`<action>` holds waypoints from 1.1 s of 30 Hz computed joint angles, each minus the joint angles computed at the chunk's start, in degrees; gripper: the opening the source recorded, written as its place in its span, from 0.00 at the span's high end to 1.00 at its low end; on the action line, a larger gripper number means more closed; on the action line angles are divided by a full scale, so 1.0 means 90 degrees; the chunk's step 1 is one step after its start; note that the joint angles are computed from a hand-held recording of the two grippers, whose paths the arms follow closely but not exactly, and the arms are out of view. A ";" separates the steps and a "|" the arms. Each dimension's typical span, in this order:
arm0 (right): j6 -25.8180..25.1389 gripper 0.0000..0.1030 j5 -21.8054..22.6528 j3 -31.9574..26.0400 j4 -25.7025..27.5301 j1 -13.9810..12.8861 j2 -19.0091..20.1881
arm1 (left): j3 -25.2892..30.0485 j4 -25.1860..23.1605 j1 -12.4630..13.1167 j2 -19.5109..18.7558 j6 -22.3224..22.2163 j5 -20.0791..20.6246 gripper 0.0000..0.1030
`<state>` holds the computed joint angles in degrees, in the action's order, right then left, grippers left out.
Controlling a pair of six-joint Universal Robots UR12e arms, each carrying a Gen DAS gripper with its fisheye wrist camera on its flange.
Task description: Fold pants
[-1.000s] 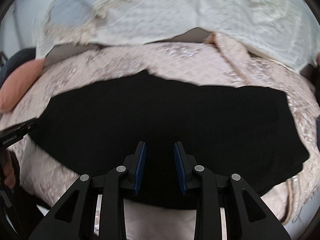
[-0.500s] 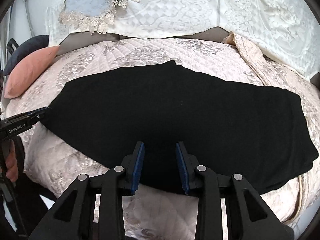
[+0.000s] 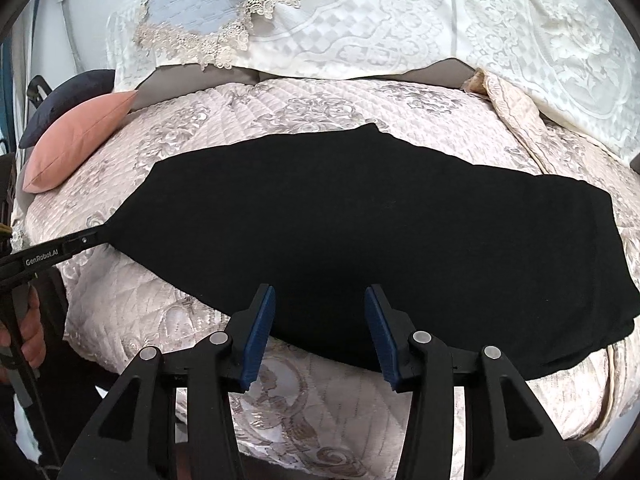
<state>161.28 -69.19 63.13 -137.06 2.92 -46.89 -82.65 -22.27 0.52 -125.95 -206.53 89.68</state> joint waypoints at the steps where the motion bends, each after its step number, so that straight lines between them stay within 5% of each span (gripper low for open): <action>1: -0.0008 0.54 0.0004 -0.0003 0.0000 0.0002 0.0001 | -0.0062 0.0033 0.0027 0.0023 -0.0115 -0.0037 0.63; 22: -0.0027 0.54 -0.0059 -0.0120 0.0055 0.0043 0.0045 | -0.0352 0.0990 0.0323 -0.0124 -0.1378 -0.0705 0.50; 33: -0.0060 0.54 -0.0004 -0.0121 0.0031 0.0040 0.0052 | -0.0123 0.0885 0.0324 -0.0289 -0.1519 -0.0373 0.47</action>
<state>160.74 -69.22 62.04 -136.78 3.28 -46.42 -83.76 -14.30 3.44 -128.55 -220.19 86.32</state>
